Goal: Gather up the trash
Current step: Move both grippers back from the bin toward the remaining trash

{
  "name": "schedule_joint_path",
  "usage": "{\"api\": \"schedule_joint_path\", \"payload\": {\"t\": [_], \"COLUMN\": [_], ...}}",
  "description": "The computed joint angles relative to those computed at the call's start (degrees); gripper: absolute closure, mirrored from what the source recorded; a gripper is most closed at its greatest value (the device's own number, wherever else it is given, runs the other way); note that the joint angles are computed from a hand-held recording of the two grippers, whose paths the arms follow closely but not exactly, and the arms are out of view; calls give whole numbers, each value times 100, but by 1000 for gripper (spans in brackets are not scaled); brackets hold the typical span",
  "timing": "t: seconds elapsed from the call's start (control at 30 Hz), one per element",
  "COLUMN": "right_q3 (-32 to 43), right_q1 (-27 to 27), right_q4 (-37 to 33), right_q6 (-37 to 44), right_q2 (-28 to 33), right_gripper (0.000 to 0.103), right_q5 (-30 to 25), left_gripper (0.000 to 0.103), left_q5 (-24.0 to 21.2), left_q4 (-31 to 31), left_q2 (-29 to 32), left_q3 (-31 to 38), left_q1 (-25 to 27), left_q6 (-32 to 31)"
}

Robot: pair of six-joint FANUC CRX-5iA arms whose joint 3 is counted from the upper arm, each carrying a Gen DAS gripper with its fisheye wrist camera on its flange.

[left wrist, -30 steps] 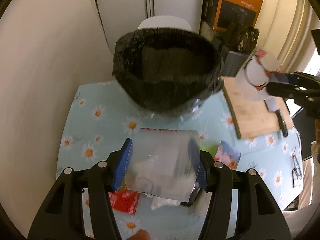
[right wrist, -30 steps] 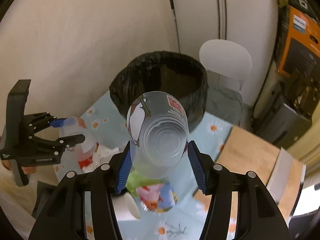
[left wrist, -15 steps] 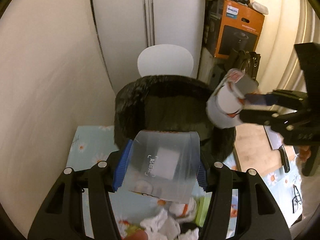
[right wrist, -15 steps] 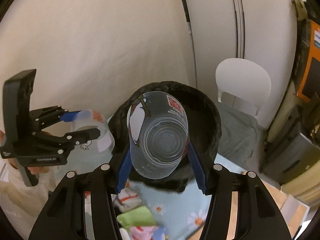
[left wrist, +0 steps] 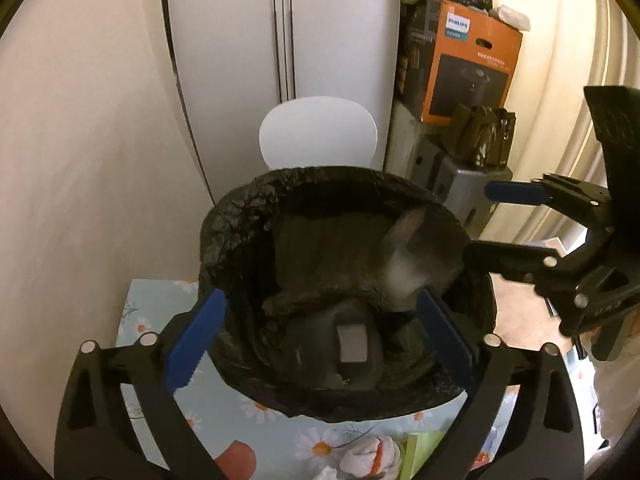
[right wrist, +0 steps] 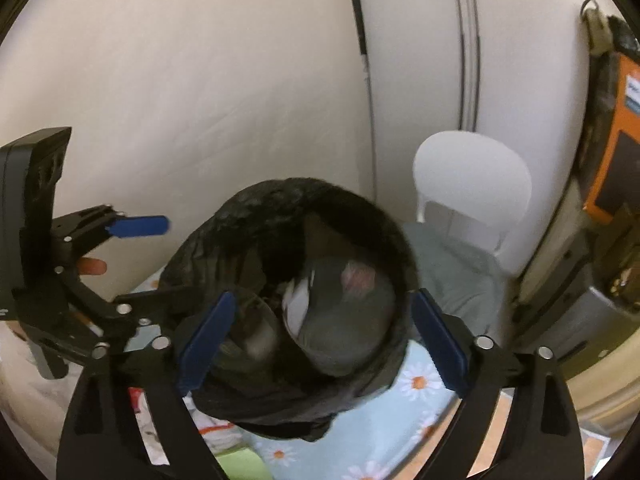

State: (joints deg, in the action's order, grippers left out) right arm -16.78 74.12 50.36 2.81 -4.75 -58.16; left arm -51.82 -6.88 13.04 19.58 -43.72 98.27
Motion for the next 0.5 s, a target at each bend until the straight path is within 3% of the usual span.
{"api": "schedule_joint_path", "payload": {"t": [0.27, 0.5], "right_q3": [111, 233], "right_q1": [497, 1153], "right_q4": [-251, -888], "right_q6": [-162, -494], "right_q2": [47, 177], "right_gripper": [15, 15], "right_q5": [-1044, -1433], "left_gripper": [6, 6], "left_q5": [-338, -716], "left_q4": [-247, -372], "left_q2": [-336, -715], "left_q3": [-254, -574], "left_q1": [-74, -256], "left_q6": [305, 493]}}
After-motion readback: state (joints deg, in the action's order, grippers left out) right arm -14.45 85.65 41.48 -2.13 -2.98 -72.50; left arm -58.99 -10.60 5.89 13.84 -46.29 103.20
